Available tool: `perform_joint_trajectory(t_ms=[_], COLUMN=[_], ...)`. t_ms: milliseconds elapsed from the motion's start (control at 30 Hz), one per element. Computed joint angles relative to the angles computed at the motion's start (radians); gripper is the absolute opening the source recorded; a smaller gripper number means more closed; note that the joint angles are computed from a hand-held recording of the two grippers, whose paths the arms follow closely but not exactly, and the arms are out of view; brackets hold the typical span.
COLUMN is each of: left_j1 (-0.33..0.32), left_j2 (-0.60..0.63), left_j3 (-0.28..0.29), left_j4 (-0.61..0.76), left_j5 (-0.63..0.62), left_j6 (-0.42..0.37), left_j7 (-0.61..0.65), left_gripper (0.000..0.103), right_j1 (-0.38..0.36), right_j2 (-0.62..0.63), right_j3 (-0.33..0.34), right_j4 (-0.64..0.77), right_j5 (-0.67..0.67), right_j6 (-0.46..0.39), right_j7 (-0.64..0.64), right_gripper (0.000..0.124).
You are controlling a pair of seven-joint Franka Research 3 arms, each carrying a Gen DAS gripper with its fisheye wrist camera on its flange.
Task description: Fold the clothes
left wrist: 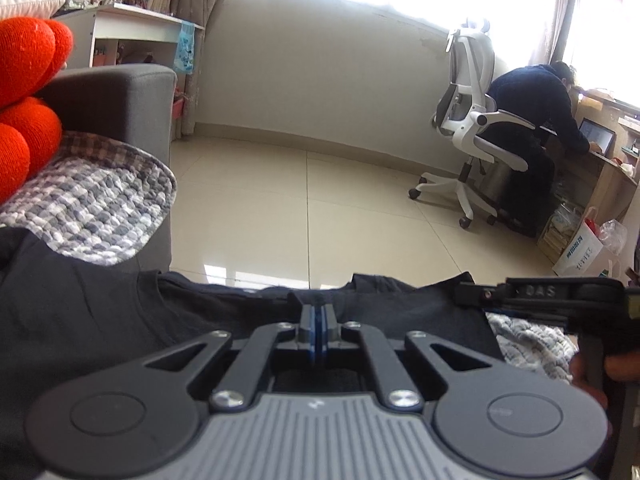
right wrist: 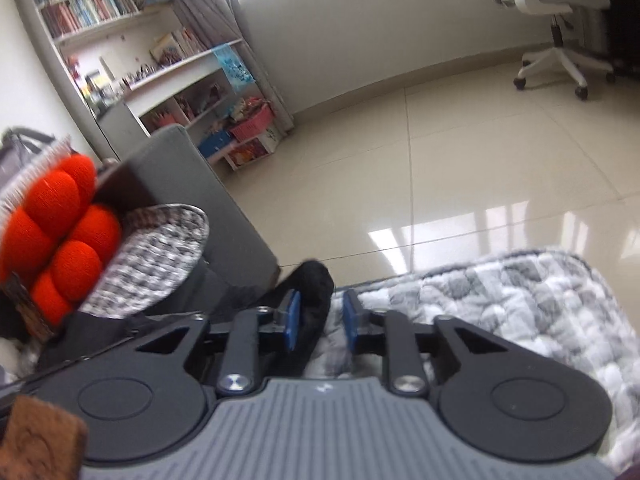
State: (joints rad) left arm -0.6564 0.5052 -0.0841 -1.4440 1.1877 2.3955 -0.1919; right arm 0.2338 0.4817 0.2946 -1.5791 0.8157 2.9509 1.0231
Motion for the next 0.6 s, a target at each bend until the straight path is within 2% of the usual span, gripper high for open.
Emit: perform_joint_trajectory(t_ms=[33,167,267,300,333,400,500,600], left_j1=[0.003,0.017,0.035,0.038,0.039,0.042,0.051,0.051], left_j2=[0.001,-0.017,-0.034,-0.041,-0.047,-0.056,-0.062,-0.067], left_j3=[-0.002,-0.002,-0.01,-0.012,-0.013,-0.018,-0.026,-0.024], left_j4=[-0.002,-0.035,-0.059,-0.068,-0.077,-0.086,-0.096,-0.105], left_j5=[-0.009,-0.021,-0.037,-0.038,-0.032,-0.027,-0.04,-0.036], left_j6=[-0.003,0.018,0.057,0.069,0.08,0.097,0.12,0.133], left_j7=[0.003,-0.032,-0.055,-0.059,-0.062,-0.049,-0.036,-0.042], left_gripper=[0.003,0.005,0.016,0.023,0.034,0.044,0.046,0.049], right_j1=[0.018,0.054,0.056,0.033,0.003,-0.055,-0.119,-0.152], right_j2=[0.009,0.041,0.054,0.051,0.045,0.031,-0.003,-0.049], right_j3=[-0.022,-0.063,-0.064,-0.035,0.002,0.067,0.126,0.152], right_j4=[0.008,0.041,0.054,0.048,0.036,0.017,-0.017,-0.056], right_j5=[-0.026,-0.104,-0.142,-0.128,-0.1,-0.037,0.077,0.196], right_j6=[0.008,0.021,0.031,0.041,0.056,0.063,0.043,0.014], right_j7=[0.019,0.094,0.132,0.117,0.091,0.04,-0.039,-0.125], right_gripper=[0.009,0.009,0.013,0.016,0.025,0.032,0.036,0.036])
